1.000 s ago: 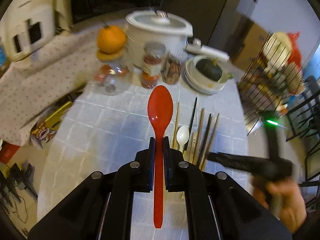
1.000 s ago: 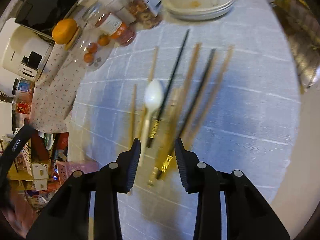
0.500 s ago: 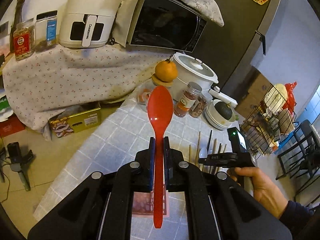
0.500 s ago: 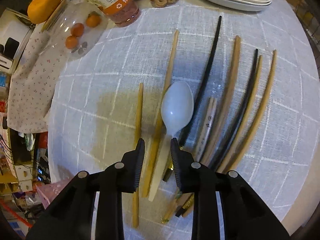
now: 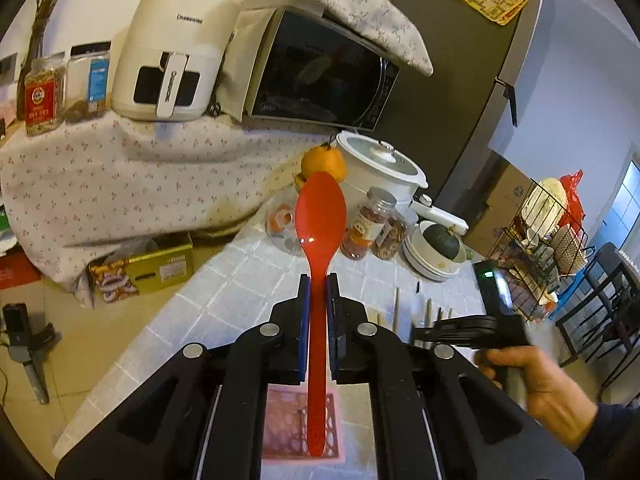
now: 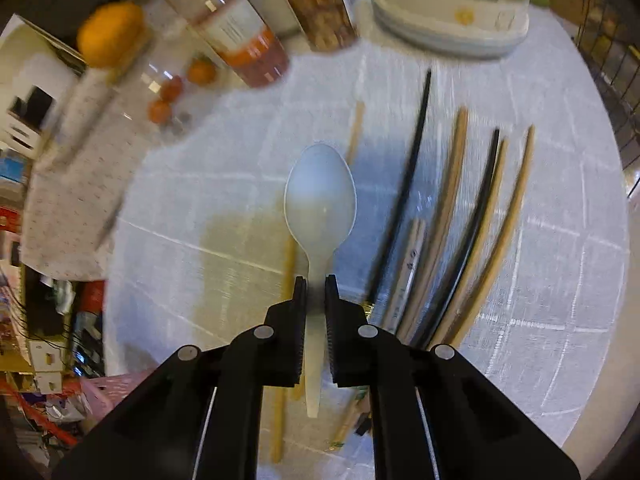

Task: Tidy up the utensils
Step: 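Drop the red spoon into the pink holder while the right tool lowers the white spoon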

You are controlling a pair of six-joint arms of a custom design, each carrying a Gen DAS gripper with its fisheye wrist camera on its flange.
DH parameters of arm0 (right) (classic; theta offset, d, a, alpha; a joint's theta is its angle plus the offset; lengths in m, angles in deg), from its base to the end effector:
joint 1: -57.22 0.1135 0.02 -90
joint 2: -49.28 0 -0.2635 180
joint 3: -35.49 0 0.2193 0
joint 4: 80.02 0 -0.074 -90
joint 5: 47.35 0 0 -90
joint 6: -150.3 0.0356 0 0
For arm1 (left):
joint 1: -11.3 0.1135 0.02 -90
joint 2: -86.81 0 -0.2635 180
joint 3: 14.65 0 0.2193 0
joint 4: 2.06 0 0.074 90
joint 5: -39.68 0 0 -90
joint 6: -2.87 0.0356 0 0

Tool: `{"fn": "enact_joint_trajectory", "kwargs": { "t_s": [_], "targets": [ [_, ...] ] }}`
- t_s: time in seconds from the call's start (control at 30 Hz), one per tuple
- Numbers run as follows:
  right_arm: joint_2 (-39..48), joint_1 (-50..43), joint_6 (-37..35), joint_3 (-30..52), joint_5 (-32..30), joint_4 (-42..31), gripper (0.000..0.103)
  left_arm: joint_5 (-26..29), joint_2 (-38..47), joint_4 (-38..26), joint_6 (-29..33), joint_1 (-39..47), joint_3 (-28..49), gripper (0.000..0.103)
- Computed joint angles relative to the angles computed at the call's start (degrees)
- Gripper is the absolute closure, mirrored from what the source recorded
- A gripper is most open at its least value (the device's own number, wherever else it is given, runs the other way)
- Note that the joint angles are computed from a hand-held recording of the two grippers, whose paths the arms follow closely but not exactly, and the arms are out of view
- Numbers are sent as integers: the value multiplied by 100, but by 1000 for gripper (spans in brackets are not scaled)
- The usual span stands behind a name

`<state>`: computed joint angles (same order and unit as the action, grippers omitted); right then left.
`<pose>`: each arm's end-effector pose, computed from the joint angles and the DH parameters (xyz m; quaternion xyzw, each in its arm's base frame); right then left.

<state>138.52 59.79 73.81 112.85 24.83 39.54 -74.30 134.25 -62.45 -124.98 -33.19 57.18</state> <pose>0.2631 0.0227 0.2290 0.0694 0.9740 0.1728 0.1289 0.1012 -0.0792 0.3355 -0.0437 0.8756 -0.1530 0.4561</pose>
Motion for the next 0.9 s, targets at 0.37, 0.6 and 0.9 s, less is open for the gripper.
{"fn": "enact_joint_trajectory", "kwargs": {
  "t_s": [0.37, 0.6, 0.9],
  "targets": [
    [-2321, 2290, 1199, -441, 1044, 1441, 93, -858, -477, 1062, 343, -513, -1283, 96],
    [-2602, 3687, 1572, -836, 2318, 2057, 93, -347, -784, 880, 285, -293, -1671, 93],
    [-2918, 4524, 2056, -1397, 2785, 2477, 93, 15, -1363, -82, 29, -103, -1201, 81]
  ]
}}
